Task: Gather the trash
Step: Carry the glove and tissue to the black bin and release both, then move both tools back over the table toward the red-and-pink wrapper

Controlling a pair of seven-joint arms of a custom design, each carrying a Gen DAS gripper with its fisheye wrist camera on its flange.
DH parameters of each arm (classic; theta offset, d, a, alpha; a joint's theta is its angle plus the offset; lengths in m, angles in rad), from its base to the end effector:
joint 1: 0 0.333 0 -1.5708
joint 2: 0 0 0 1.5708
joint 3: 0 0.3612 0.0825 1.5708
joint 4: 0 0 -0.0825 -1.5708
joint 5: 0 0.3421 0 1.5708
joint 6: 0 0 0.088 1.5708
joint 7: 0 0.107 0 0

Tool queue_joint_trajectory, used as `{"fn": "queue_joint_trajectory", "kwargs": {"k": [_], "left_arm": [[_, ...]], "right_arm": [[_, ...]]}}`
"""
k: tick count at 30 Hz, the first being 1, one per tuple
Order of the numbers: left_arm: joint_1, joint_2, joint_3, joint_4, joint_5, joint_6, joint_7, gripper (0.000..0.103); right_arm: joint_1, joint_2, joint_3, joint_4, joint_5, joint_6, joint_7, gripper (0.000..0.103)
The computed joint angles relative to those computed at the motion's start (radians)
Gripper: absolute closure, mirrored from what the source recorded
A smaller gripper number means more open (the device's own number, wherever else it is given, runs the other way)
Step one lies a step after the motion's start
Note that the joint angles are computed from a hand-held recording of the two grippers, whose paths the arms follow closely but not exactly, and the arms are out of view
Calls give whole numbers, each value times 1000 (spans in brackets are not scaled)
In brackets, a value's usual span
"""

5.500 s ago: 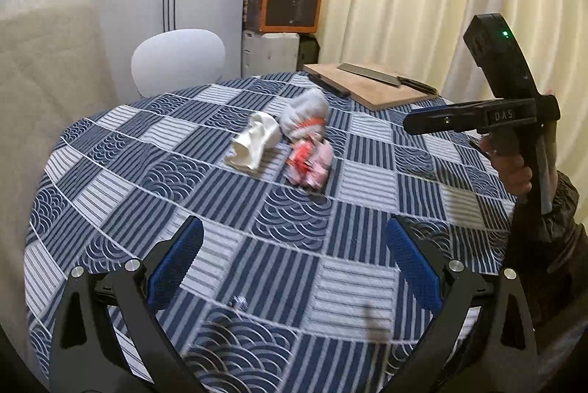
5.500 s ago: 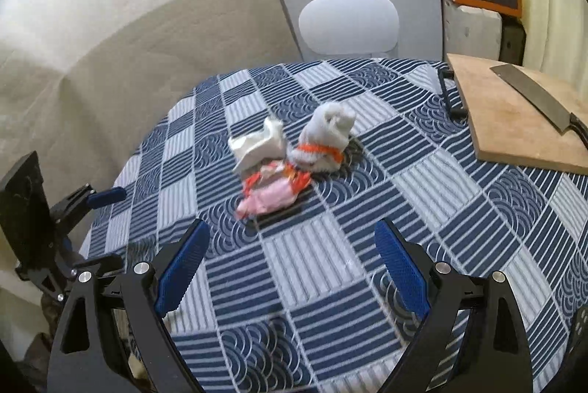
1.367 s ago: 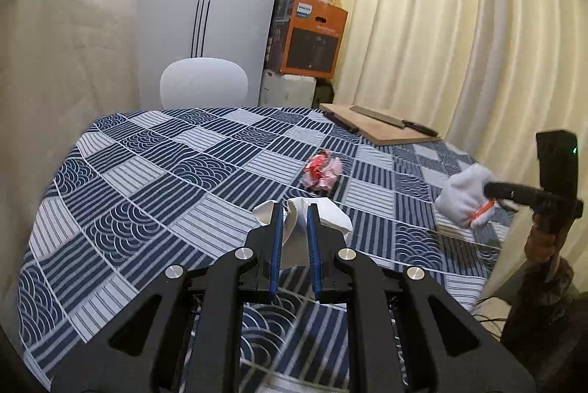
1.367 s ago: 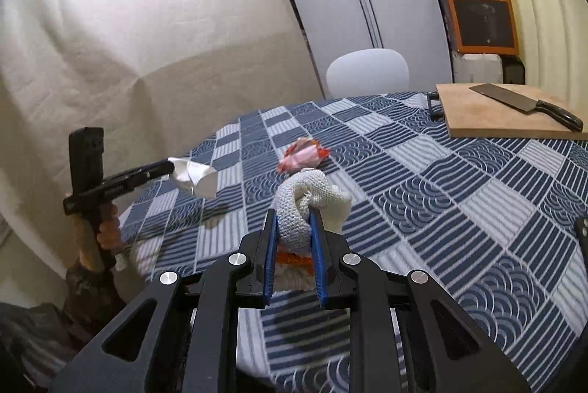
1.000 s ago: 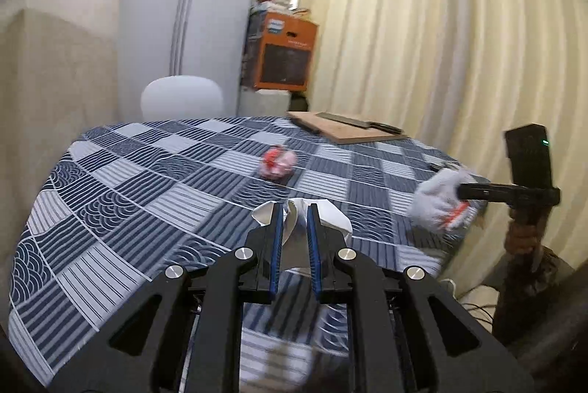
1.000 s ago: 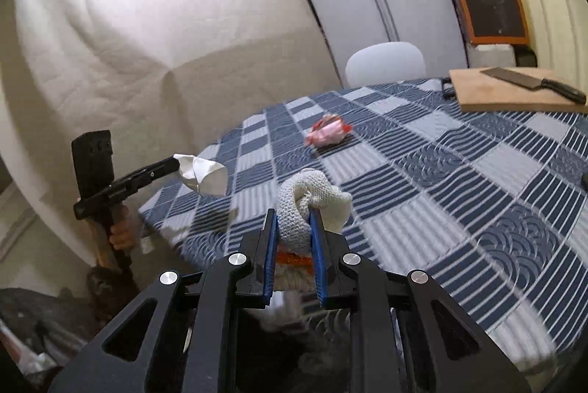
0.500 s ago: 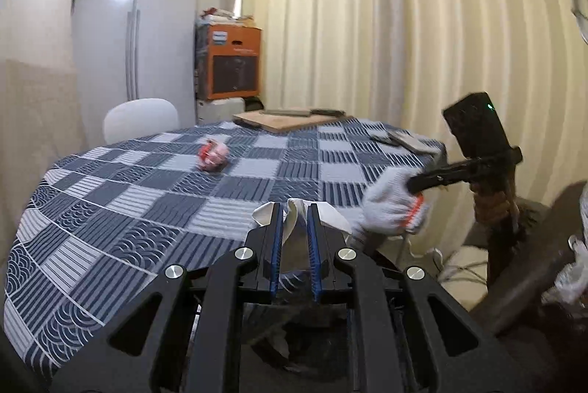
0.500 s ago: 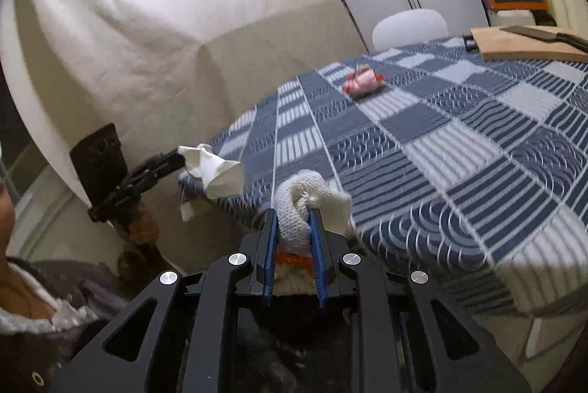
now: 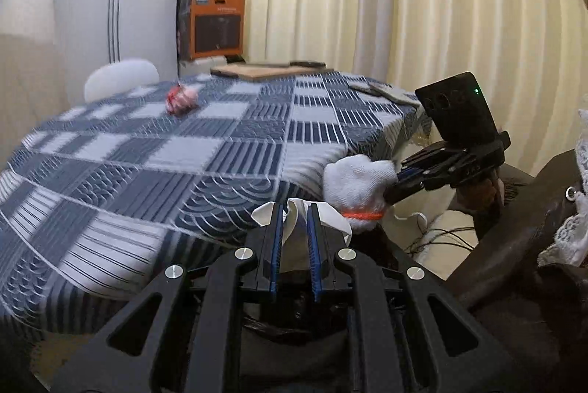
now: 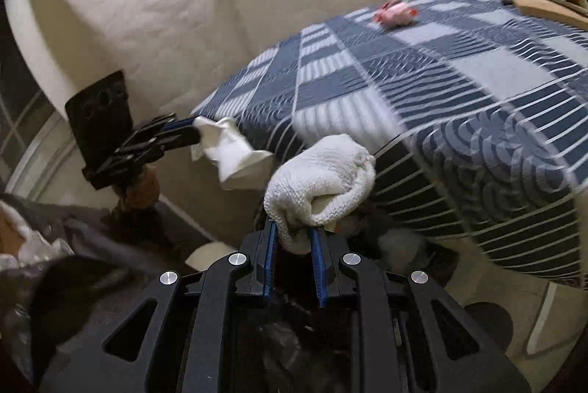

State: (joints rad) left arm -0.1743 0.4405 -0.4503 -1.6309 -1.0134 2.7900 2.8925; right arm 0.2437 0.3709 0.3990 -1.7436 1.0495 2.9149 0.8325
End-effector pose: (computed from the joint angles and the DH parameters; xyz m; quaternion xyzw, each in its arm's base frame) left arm 0.6131 -0.3203 0.5078 -0.2538 0.8331 -0.4808 0.1020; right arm 0.5839 0.3190 0.5039 -0.7195 0.5052 -0.0032 0.4766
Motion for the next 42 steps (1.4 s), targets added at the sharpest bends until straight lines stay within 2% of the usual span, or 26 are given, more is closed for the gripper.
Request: {"fn": "queue_joint_trajectory", "kwargs": {"k": [2,3,4,6,7,8,9,10,11,13,15,20,24,26,29,33,37,42], "left_arm": [[-15,11,16,5,26,-8,-44,86],[-30,23,32,14,56,-4,-80,75],[-35,27,34,12,67,17,-95,52],[-23,36,20,14,66,48,-104,31],[-8,37,5,15,56,48,-99,26],[12,38,-12,19,39,34,-90,22],[21,37,-20,20,28,33,-82,11],[27,34,-31,16,3,63,-62,6],[30,33,-38,15,-14,84,-47,6],[18,35,-24,22,6,87,-65,6],[-2,36,-6,22,38,115,-92,6],[-22,44,17,37,145,134,-182,6],[-30,56,28,62,220,148,-251,6],[-38,66,39,79,265,147,-296,6],[-51,84,61,111,337,138,-372,6],[-81,119,116,173,446,81,-516,6],[-113,146,167,228,557,50,-636,6],[-116,188,179,323,639,-8,-729,6]], "right_arm": [[12,20,-12,9,-38,-26,15,82],[30,28,-35,12,-87,-40,61,74],[50,35,-57,12,-139,-40,112,68],[79,35,-88,-2,-229,-12,198,59],[88,29,-98,-15,-263,7,226,56],[79,26,-87,-23,-275,18,230,48],[67,25,-72,-27,-282,29,231,39],[66,19,-68,-37,-301,50,244,34],[73,14,-76,-46,-332,69,269,28],[79,1,-89,-60,-391,94,312,26],[69,-15,-80,-74,-428,116,332,19],[50,-50,-77,-92,-539,151,388,17],[89,-47,-148,-49,-672,154,491,15],[84,-34,-158,-8,-710,136,532,15],[88,-2,-191,73,-771,88,622,15],[60,58,-186,202,-827,2,703,15],[39,140,-176,377,-862,-130,767,15],[49,276,-200,675,-893,-317,830,15]]}}
